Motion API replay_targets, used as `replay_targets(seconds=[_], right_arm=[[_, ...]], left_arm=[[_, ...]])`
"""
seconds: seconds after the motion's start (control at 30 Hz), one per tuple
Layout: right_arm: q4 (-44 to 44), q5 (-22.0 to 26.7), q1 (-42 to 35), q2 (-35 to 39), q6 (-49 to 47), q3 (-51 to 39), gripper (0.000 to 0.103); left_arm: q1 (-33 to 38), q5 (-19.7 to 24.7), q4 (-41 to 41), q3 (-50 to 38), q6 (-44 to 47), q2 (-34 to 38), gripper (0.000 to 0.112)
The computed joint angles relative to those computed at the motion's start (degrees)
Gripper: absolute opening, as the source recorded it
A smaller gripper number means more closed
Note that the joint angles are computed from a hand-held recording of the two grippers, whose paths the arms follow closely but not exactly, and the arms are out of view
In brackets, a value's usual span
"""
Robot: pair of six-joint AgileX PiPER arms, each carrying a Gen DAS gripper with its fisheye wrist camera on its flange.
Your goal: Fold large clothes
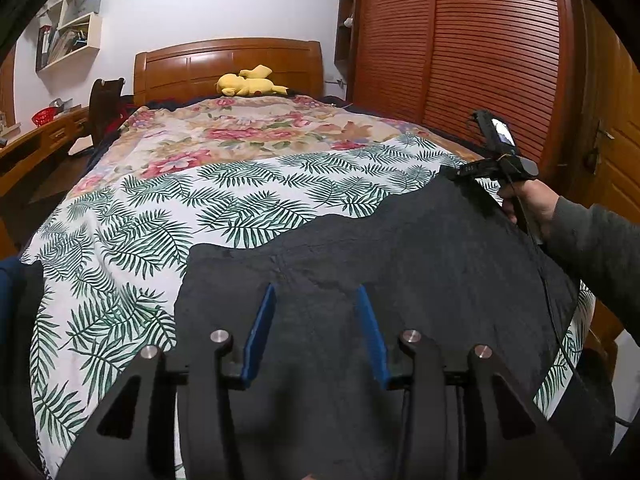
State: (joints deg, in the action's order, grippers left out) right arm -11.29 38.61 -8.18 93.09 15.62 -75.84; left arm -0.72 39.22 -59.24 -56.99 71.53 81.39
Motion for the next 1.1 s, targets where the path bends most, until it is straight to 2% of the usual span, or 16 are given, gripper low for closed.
replay_targets(seconds=[0.07,0.13,0.23,0.27,0.4,0.53,0.73,0.93,1.1], right_arm=[[-5.1,3.0,2.0,1.9,2.9,-1.8,0.005],[-7.2,3.6,3.3,0.4,4.5,-0.7,0.008],[-9.1,5.2,4.6,-3.2,5.9,1.0,0.026],[-9.8,5.5,5.2,-4.6,5.9,1.7,0.038],[-9.8,6.1,8.4,-11.8,3.7,6.8,0.046],[-7.9,8.3,15.6,-21.9,3.0,14.9,0.047],[-11.5,12.5,34.4,-30.7,13.7,23.4,0.047],[-13.5,13.9,50.3,-32.1,23.4,27.4,0.047],[-16.1,13.3,58.9,-31.0,30.5,28.8,0.047]], left_arm=[[0.1,0.0,0.1,0.1,0.0,-0.2,0.042],[0.4,0.3,-0.1,0.5,0.2,-0.6,0.042],[0.8,0.7,-0.3,1.1,0.5,-1.1,0.043],[0.8,0.8,-0.3,1.4,0.6,-1.6,0.043],[1.1,1.4,-0.7,2.9,1.1,-3.7,0.044],[1.6,2.2,-1.4,5.1,1.7,-6.5,0.045],[1.5,1.9,-0.2,8.8,0.2,-11.1,0.045],[3.2,3.2,3.8,13.0,-4.8,-17.7,0.045],[7.0,5.6,6.8,16.1,-7.3,-21.9,0.046]])
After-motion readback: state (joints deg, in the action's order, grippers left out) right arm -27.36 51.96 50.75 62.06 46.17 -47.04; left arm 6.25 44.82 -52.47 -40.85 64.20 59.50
